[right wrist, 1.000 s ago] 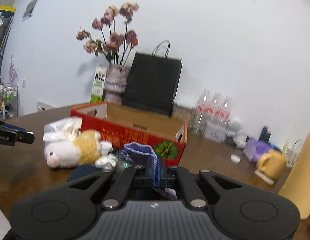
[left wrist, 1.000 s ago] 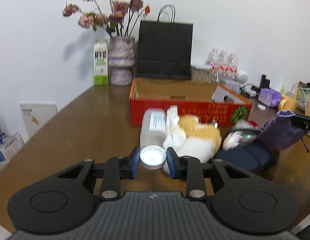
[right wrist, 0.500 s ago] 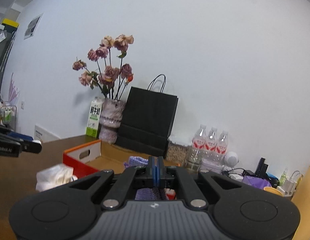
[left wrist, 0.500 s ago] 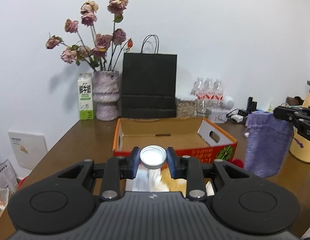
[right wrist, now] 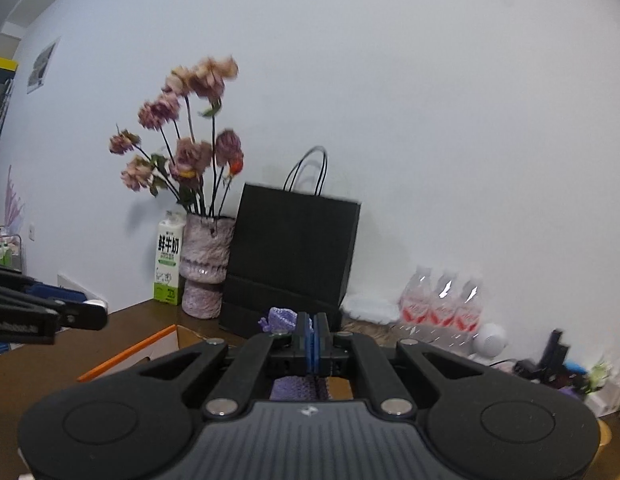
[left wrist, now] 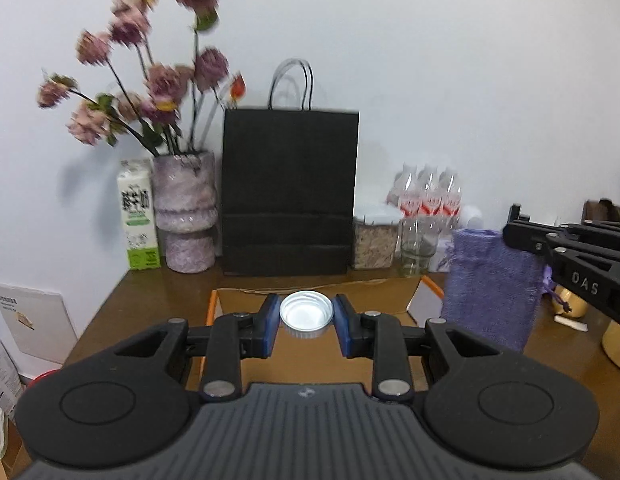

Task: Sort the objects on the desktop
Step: 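Carry the cap with the left gripper into the box while the right gripper drops the pouch there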

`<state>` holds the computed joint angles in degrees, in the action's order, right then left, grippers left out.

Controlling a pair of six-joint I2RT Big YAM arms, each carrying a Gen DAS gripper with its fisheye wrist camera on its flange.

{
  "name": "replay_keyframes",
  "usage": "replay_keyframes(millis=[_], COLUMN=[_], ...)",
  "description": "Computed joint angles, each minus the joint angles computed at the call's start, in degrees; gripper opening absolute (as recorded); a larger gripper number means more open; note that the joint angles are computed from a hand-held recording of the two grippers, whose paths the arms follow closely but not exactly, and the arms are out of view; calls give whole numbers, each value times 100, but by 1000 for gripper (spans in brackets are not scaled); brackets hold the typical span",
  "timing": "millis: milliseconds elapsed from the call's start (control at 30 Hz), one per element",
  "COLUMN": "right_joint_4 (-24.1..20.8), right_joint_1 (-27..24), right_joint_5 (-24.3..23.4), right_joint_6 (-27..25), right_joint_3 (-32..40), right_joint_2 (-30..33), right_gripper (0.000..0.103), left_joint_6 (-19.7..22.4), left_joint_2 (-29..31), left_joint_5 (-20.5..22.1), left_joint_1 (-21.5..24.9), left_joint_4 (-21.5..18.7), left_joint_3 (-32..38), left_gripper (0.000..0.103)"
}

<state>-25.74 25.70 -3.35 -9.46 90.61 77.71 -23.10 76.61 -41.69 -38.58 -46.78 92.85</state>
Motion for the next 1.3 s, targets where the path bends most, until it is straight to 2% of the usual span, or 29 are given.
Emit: replay_keyframes(millis=[167, 267, 500, 700, 767, 800, 833, 867, 900, 933, 967, 1000, 1067, 1300], right_joint_4=[-648, -1118, -2178, -2728, -2861, -2934, -3025, -3084, -3035, -2925, -2833, -2813, -2850, -2664], right_joint_1=[-2, -31, -134, -182, -180, -192, -203, -207, -211, -209, -204, -196, -191, -112], right_joint_5=[-368, -435, -306, -287, -206, -222, -240, -244, -259, -262, -258, -252, -309, -264], right_joint_6=[62, 106, 112, 122, 176, 198, 258, 296, 302, 291, 273, 266, 295, 255], right_joint_3=[796, 1399, 2965, 3762, 3944, 4022, 4115, 4168, 4111, 3990, 3881, 3828, 3766, 3143], right_joint_2=[842, 1449, 2805, 3380, 3503, 3549, 3598, 3613, 3576, 3501, 3426, 3377, 3296, 2725], right_gripper=[0, 0, 0, 3, 9, 19, 40, 54, 78, 92, 94, 96, 103, 103], left_joint_6=[128, 106, -47, -144, -154, -159, -148, -121, -118, -117, -107, -90, -46, -93], left_joint_2=[538, 957, 1648, 1890, 1908, 1922, 1932, 1899, 1875, 1846, 1800, 1744, 1644, 1290], left_joint_5=[774, 1164, 1782, 2019, 2024, 1992, 1928, 1850, 1797, 1746, 1683, 1588, 1408, 925], left_joint_1=[574, 899, 1452, 1627, 1638, 1639, 1630, 1613, 1598, 1584, 1567, 1541, 1475, 1243], left_joint_4=[-360, -760, -1171, -1384, -1408, -1416, -1403, -1350, -1315, -1260, -1177, -1069, -892, -649], left_joint_3=[462, 858, 1374, 1571, 1555, 1559, 1562, 1511, 1486, 1455, 1400, 1328, 1222, 958], left_gripper=[29, 29, 29, 30, 37, 40, 49, 60, 67, 84, 98, 103, 103, 103])
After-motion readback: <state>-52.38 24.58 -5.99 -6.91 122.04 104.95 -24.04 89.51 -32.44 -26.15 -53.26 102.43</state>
